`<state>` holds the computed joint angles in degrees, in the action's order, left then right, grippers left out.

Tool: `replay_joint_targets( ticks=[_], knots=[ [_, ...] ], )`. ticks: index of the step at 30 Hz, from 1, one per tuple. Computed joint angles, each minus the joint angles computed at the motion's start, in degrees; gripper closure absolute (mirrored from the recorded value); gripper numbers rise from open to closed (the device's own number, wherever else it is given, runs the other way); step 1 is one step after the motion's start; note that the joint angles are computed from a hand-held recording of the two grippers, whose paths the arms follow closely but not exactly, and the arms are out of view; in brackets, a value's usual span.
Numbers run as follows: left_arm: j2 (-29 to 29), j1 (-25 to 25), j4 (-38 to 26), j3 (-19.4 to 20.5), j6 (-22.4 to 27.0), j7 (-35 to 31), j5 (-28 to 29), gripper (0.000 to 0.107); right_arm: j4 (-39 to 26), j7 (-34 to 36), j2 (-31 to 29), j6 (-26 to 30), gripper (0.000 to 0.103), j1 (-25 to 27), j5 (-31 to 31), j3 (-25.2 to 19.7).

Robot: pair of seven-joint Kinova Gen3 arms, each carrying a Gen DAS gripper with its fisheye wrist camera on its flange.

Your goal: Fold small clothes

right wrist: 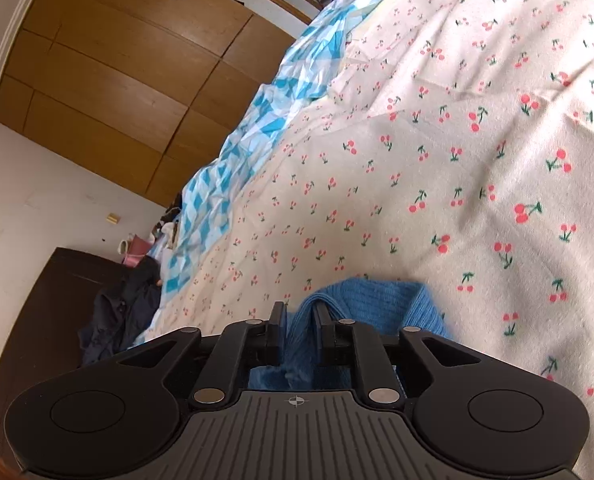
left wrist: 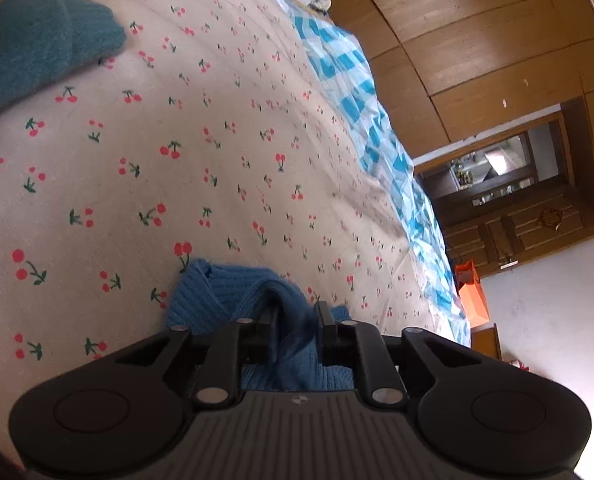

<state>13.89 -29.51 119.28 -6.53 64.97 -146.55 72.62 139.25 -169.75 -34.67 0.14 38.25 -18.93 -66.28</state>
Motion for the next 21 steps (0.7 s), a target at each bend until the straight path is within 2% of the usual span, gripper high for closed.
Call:
replay_joint_targets(
  ticks=[2, 4, 8, 13, 17, 21],
  knots=[
    [-0.8, -0.1, 0.8, -0.2, -0.8, -0.9, 1.9, 0.069, -0.4, 0.5, -0.9, 1.1, 0.085, 0.5, 0.4, 0.1],
    [-1.3, 0.4, 0.9, -0.2, -2.0, -1.4, 3.1, 0.064, -0.6, 0.7, -1.8, 1.9, 0.080, 1.1, 0.6, 0.0],
    [-2.0, 1.1, 0.3, -0.4, -3.4, -0.8, 1.8, 0.064, -1.4, 1.2, -3.9, 4.9, 0.075, 1.0, 1.1, 0.5],
    [-4.9, -0.4, 1.4, -2.1, -2.5, -3.3, -3.6, 0.062, -3.7, 4.1, -8.3, 14.6, 0.074, -2.0, 4.1, 2.9],
    [-6.1, -2.1, 2.2, -3.7, 0.3, -4.0, -8.7, 0.059, -4.9, 7.4, -7.0, 19.9, 0.074, -5.9, 5.7, 2.7],
    [-8.6, -2.5, 3.9, -4.4, -0.2, -7.0, -11.9, 0.058, -6.6, 10.3, -5.8, 23.2, 0.074, -6.1, 6.7, 0.3]
  ],
)
